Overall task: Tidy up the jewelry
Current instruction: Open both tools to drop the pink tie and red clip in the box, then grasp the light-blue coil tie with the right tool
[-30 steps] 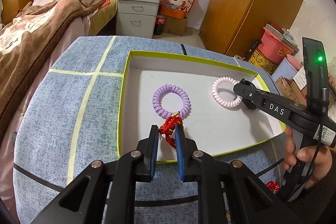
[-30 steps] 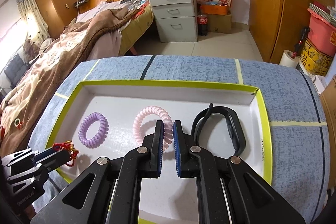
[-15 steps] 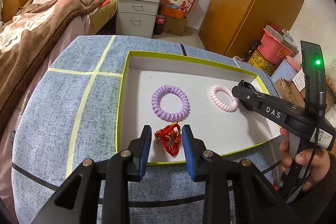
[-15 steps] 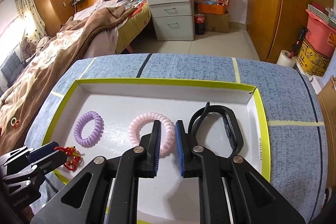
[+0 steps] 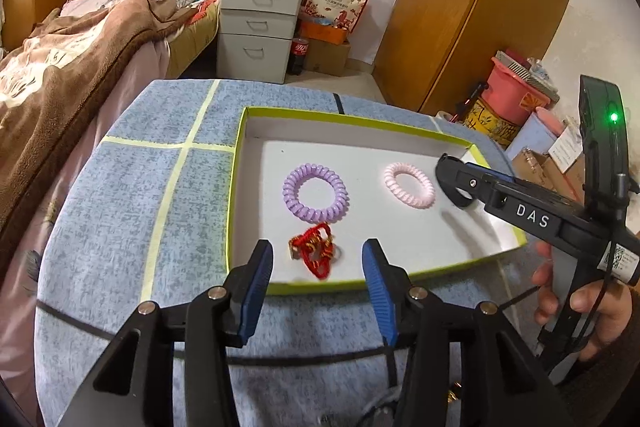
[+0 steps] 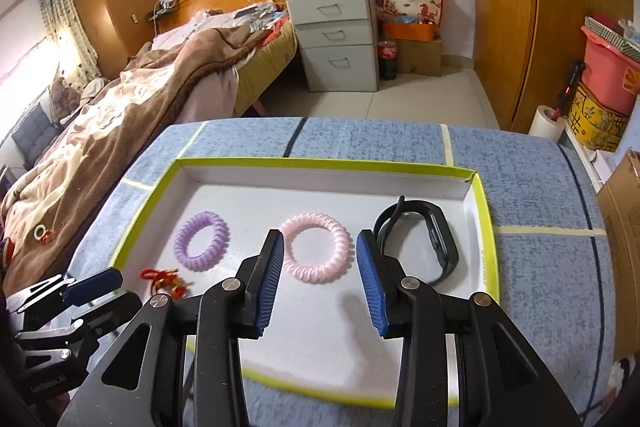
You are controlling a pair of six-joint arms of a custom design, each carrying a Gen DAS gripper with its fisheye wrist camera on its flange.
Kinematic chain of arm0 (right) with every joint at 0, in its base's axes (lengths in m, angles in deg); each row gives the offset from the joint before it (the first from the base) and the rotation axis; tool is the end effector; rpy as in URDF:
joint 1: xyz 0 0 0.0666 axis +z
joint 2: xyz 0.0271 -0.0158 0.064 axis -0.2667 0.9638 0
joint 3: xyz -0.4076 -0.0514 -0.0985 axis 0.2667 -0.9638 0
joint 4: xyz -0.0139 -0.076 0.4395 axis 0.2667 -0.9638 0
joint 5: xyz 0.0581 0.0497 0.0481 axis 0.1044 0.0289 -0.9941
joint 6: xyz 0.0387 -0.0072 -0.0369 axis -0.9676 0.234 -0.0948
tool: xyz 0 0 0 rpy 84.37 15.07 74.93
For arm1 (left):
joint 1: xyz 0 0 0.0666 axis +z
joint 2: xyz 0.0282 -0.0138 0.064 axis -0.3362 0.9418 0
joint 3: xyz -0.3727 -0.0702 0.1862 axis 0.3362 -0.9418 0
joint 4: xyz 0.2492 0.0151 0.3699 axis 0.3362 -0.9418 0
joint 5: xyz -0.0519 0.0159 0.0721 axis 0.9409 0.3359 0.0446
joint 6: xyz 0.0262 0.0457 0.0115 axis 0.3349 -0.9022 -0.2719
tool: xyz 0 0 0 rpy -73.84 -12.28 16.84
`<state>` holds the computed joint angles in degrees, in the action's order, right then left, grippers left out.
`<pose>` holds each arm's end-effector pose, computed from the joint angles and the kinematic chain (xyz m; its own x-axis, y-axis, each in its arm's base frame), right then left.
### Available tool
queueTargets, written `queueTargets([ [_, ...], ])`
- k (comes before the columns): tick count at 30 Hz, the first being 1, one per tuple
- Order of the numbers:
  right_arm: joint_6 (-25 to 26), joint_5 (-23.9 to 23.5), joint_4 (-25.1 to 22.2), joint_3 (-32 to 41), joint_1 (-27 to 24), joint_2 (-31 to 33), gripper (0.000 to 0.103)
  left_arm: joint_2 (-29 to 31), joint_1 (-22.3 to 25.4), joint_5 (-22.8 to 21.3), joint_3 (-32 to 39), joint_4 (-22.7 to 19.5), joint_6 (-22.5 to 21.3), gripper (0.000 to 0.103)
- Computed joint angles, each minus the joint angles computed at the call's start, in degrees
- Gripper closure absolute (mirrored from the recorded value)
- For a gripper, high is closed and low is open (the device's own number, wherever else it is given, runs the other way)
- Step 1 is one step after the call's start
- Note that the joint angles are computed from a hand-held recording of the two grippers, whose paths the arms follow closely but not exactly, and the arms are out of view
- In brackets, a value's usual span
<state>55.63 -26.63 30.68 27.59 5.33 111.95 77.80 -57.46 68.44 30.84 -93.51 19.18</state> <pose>0.5528 0.2079 0.5403 -0.7534 0.0123 -0.6575 -0.1240 0.9792 0.1604 0.5011 -0.3849 0.5320 -0.7838 -0.0079 -0.6210 0.1988 0.9441 -0.2629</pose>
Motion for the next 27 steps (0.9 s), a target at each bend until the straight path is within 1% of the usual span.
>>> queueTargets([
  [1,0.0,0.0,0.3,-0.5,0.2,-0.6,0.064,-0.6,-0.1,-0.1,-0.5,0.3,0.2,0.054],
  [4,0.0,0.0,0.8,-2.2,0.8,-2.7,0.064,-2.2,-0.8,-2.4,-1.7,0.2,-0.2,0.052],
  [7,0.0,0.5,1.2,-3.8,1.6,-4.6,0.064,-4.0,-1.1,-2.2,-3.5,0.9,0.6,0.052],
  [10,-0.8,0.8,1.8,-6.2,2.2,-7.1,0.064,-5.8,-2.0,-3.9,-5.4,1.0,0.4,0.052],
  [13,-1.4,1.4,2.4,-8.6,2.8,-9.5,0.064,-7.8,-2.4,-3.1,-7.6,1.8,1.6,0.052],
  [16,-1.8,2.2,2.3,-10.9,3.4,-11.8,0.064,-9.4,-3.1,-4.6,-9.5,2.1,2.0,0.051],
  [19,-2.3,3.2,2.5,-13.4,4.2,-14.1,0.064,-11.3,-3.5,-4.4,-11.8,2.9,3.1,0.051],
  [22,-3.1,4.4,1.9,-15.5,5.0,-16.0,0.064,-12.7,-4.0,-4.5,-13.7,3.2,4.1,0.051],
  [27,-4.6,5.2,0.6,-19.0,6.3,-18.9,0.064,-15.1,-4.7,-4.7,-17.0,3.6,4.9,0.051],
])
